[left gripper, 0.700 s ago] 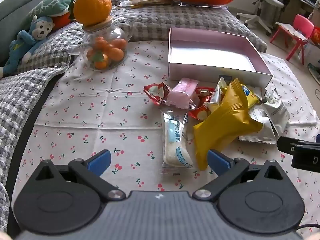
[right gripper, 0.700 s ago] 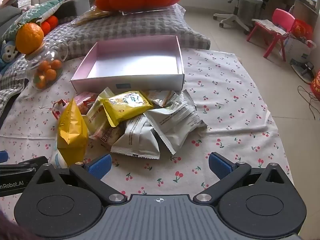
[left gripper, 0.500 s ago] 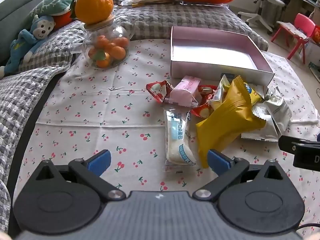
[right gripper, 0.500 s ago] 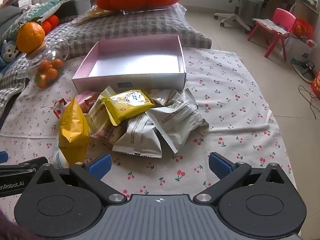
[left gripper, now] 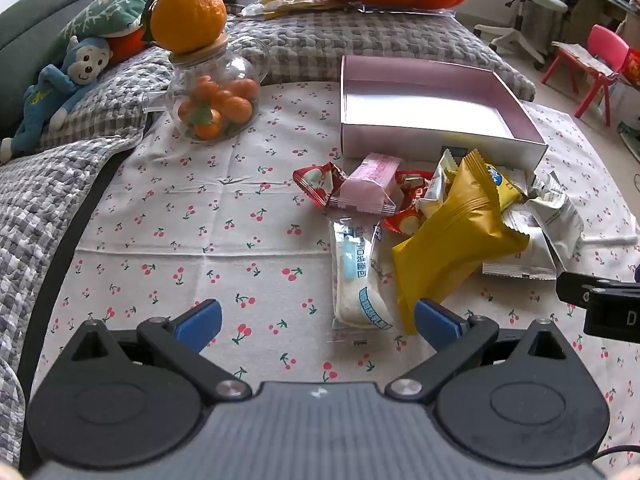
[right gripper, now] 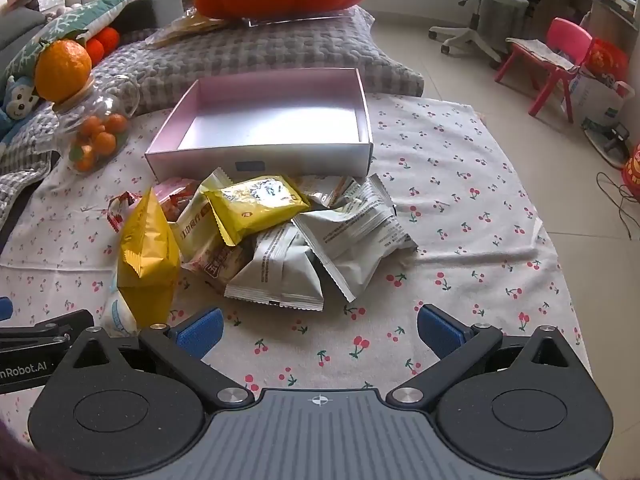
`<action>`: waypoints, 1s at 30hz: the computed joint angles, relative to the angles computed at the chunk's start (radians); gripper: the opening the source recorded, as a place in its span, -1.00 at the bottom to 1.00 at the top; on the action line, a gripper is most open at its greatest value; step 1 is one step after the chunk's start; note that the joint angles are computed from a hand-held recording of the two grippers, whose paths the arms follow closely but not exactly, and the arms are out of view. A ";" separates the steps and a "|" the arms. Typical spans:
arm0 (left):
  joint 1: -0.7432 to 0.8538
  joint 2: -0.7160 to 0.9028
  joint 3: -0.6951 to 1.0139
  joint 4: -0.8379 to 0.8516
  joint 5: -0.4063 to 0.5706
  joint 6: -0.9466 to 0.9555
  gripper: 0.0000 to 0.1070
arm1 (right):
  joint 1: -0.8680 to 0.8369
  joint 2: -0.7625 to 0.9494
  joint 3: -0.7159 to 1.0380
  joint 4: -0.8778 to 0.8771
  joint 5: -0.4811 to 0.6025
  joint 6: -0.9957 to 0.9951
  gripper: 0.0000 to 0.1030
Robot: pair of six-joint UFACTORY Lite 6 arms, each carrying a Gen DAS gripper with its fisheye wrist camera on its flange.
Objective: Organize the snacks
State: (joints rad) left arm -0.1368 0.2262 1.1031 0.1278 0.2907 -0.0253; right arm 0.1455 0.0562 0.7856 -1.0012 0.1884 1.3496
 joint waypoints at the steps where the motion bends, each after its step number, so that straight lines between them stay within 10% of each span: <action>1: 0.000 0.000 -0.001 0.001 -0.001 -0.001 0.92 | 0.001 0.002 -0.002 -0.016 -0.001 0.016 1.00; 30: 0.008 -0.006 0.002 -0.027 0.002 0.029 0.92 | 0.005 0.008 0.002 -0.033 0.002 0.036 1.00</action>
State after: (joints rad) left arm -0.1285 0.2201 1.1049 0.1006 0.2927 0.0034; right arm 0.1504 0.0639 0.7874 -1.0346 0.1901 1.3854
